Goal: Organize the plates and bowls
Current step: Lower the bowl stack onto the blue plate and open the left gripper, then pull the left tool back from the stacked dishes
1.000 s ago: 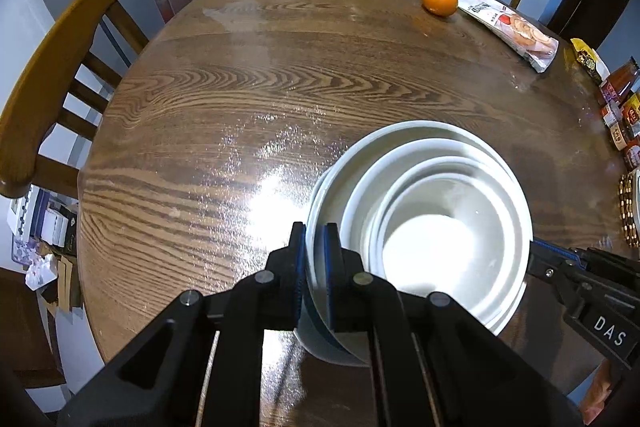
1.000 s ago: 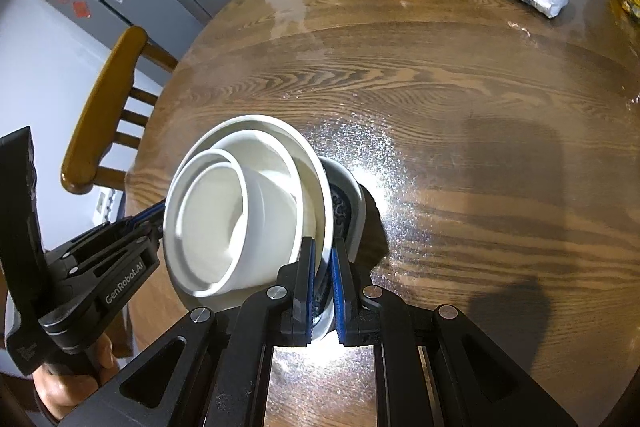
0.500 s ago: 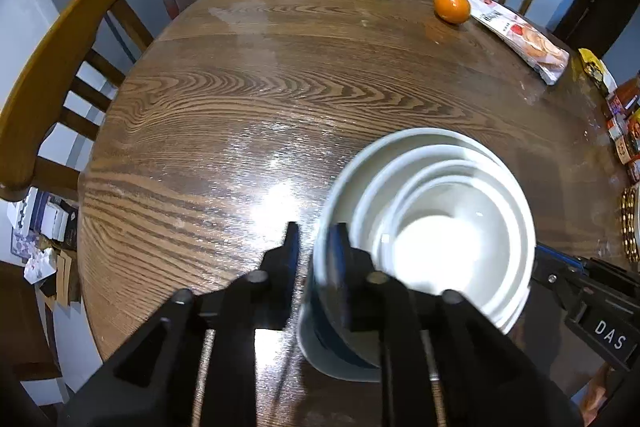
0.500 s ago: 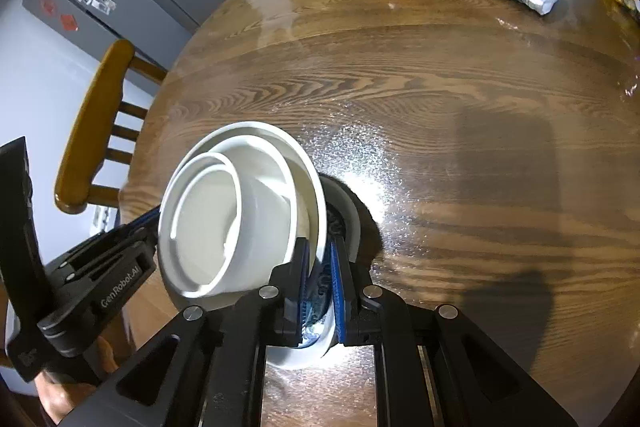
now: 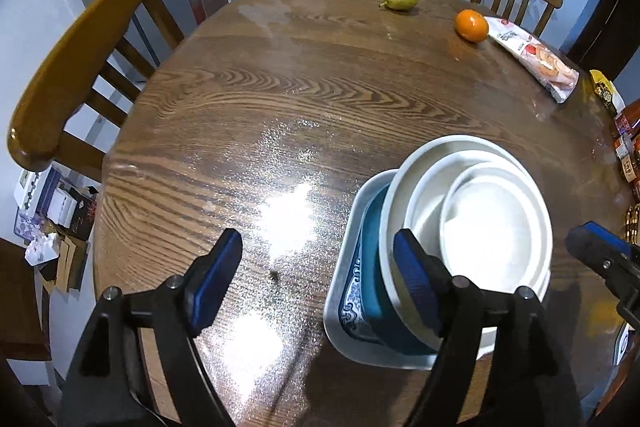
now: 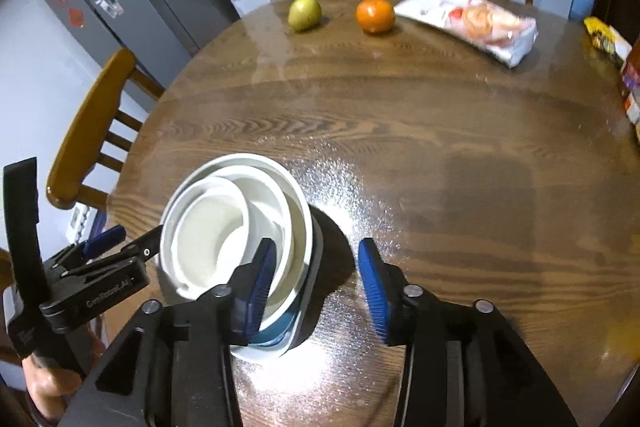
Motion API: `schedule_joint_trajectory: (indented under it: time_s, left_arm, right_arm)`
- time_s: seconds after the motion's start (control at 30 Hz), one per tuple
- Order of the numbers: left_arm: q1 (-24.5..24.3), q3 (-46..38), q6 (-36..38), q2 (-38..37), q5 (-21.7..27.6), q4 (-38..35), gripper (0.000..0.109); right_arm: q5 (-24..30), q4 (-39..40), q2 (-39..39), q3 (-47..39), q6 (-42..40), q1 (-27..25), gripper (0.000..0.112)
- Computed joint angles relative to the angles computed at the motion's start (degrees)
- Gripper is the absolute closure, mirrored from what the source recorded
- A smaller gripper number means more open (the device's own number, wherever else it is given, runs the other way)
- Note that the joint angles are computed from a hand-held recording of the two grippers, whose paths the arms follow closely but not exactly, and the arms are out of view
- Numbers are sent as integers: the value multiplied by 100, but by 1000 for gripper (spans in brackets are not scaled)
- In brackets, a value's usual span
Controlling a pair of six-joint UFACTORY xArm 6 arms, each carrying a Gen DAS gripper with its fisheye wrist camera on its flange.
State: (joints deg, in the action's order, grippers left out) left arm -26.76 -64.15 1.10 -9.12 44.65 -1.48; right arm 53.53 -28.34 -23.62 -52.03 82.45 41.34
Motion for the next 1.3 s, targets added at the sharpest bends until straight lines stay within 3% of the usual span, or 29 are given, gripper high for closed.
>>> schedule_joint_trajectory:
  time_s: [0.47, 0.57, 0.63, 0.93, 1.3]
  left_arm:
    - [-74, 510, -27, -716, -216, 43, 17]
    - [-110, 622, -107, -890, -216, 144, 7]
    - [-135, 685, -129, -993, -216, 199, 7]
    - [-220, 878, -231, -1336, -106, 411, 7]
    - [-241, 997, -203, -1549, 285, 59, 7]
  right_arm:
    - [-15, -205, -145, -18, -187, 460, 55]
    - [44, -162, -96, -57, -369, 579, 39]
    - [86, -169, -65, -73, -465, 668, 27]
    - [413, -390, 4, -124, -519, 971, 14]
    - [391, -344, 132, -209, -614, 1144, 14]
